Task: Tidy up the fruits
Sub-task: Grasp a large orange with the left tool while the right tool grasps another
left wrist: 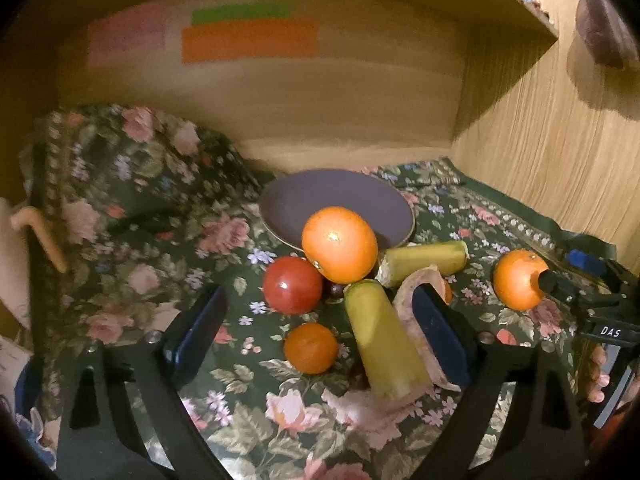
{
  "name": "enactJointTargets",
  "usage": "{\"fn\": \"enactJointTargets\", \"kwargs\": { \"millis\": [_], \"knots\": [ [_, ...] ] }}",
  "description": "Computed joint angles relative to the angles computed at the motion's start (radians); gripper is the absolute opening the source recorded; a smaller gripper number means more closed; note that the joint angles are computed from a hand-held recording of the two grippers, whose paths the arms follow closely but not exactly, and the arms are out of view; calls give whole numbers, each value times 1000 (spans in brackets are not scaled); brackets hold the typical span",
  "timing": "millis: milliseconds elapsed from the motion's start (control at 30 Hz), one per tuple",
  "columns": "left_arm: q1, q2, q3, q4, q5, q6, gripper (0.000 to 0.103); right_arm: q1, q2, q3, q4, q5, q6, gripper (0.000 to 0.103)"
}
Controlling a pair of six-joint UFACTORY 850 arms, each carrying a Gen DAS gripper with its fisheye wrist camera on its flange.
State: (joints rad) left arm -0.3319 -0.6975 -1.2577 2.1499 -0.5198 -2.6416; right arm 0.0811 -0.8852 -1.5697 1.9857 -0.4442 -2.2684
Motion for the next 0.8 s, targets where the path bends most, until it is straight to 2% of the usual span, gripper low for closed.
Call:
{"fn": "enactJointTargets", "kwargs": {
  "millis": [267, 433, 600, 700, 767, 800],
  "knots": [
    [38, -92, -154, -108, 122, 187, 88, 0, -79, -119, -342, 4, 375, 103],
    [59, -141, -235, -171, 180, 271, 84, 6, -103, -158, -446, 2, 488, 102],
    [73, -174, -288, -214, 218, 320, 79, 2, -132, -213, -569, -48, 620, 92],
    [84, -186, -305, -205, 249, 315, 70, 5, -140, -230, -604, -66, 643, 80],
    [85, -192, -312, -210, 249, 320, 65, 8, -146, -242, -631, -82, 656, 69],
    [86, -193, -313, -209, 251, 320, 62, 9, -146, -243, -634, -79, 657, 68]
  ]
}}
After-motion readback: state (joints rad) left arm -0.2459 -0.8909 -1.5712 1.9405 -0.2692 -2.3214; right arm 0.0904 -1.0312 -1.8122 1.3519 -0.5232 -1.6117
